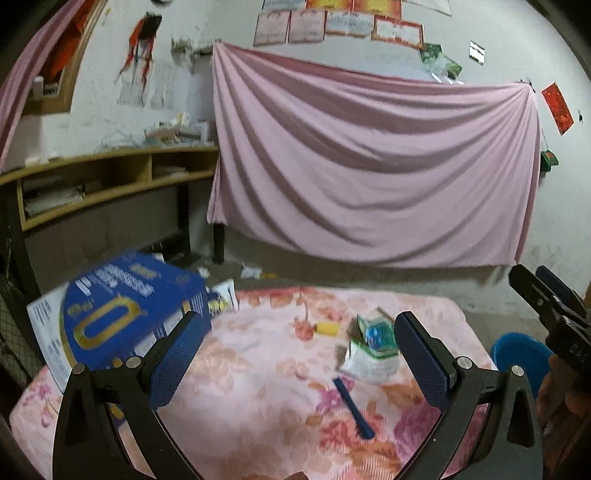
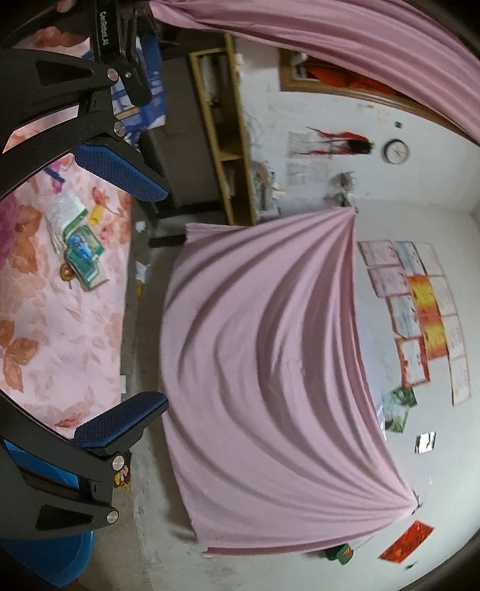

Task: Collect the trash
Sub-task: 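Move both tools back over the bed toward the remaining trash, then grasp the blue plastic strip with the left tool while the right tool grasps the white-green paper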

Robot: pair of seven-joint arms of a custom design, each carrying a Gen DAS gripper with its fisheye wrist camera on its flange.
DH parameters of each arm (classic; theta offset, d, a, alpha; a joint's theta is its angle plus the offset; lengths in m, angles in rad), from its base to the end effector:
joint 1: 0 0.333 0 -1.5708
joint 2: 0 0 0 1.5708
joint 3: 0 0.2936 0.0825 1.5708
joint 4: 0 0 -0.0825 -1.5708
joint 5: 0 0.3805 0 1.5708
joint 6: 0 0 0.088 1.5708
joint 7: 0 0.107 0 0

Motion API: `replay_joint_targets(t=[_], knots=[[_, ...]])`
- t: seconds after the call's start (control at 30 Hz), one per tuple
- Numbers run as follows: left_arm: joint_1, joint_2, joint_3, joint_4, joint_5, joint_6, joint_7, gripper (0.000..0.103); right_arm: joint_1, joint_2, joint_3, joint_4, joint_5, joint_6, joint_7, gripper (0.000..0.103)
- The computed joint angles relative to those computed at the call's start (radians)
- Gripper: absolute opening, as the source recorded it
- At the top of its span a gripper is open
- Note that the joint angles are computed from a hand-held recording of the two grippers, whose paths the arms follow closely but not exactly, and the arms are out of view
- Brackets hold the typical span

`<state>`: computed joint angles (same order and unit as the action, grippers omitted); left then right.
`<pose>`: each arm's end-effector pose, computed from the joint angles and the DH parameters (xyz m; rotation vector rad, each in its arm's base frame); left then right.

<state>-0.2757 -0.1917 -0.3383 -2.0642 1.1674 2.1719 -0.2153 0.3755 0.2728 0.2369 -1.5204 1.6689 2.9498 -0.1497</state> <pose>0.4539 -0.2892 0.5448 -1.8594 0.9972 -0.7759 0.5917 0.3110 0.5571 -1.6348 0.7024 -0.5159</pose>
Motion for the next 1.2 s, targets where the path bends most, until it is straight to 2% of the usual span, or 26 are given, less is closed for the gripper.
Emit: replay_joint_targets(t=[0.13,0.3,0.4,0.43,0.47,0.5,0.57,0.67,0.8,0.87,0.97,1.07,1.2], knots=[[-0.007,0.032,0.017,0.017,-0.098,0.025,0.075,0.101,0.022,0.016,-0.012,-0.02,-0.22,0.014,0.18,0.103],[-0.01,0.08,0.044,0.035,-0.21,0.083,0.196,0.101,0.08,0.051,-0.087,-0.043,-0.643,0.007,0.569,0.103],[-0.009,0.101,0.056,0.043,-0.262,0.116,0.251,0.1,0.075,0.061,-0.093,-0.047,-0.744,-0.016,0.662,0.103],[-0.008,0.106,0.061,0.044,-0.275,0.133,0.266,0.095,0.07,0.064,-0.089,-0.048,-0.765,-0.02,0.679,0.103],[-0.006,0.11,0.067,0.044,-0.297,0.156,0.289,0.083,0.065,0.065,-0.087,-0.048,-0.79,-0.028,0.7,0.103],[-0.005,0.117,0.073,0.048,-0.332,0.177,0.323,0.075,0.061,0.067,-0.086,-0.048,-0.819,-0.041,0.724,0.103],[0.001,0.138,0.087,0.053,-0.417,0.224,0.392,0.049,0.051,0.07,-0.079,-0.045,-0.865,-0.061,0.761,0.103],[0.01,0.161,0.098,0.054,-0.508,0.284,0.469,0.03,0.043,0.089,-0.078,-0.022,-0.941,-0.104,0.824,0.103],[0.017,0.184,0.104,0.059,-0.581,0.334,0.542,0.018,0.029,0.124,-0.074,0.032,-1.001,-0.183,0.888,0.103],[0.021,0.187,0.106,0.057,-0.601,0.355,0.562,0.008,0.022,0.141,-0.072,0.061,-1.019,-0.222,0.911,0.101],[0.025,0.184,0.108,0.049,-0.61,0.373,0.568,0.007,0.016,0.177,-0.068,0.122,-1.047,-0.309,0.936,0.097],[0.033,0.17,0.112,0.029,-0.603,0.381,0.546,0.004,0.013,0.221,-0.059,0.195,-1.068,-0.408,0.941,0.083],[0.049,0.126,0.118,-0.018,-0.592,0.38,0.525,0.003,0.035,0.292,-0.061,0.304,-1.113,-0.512,0.966,0.08]])
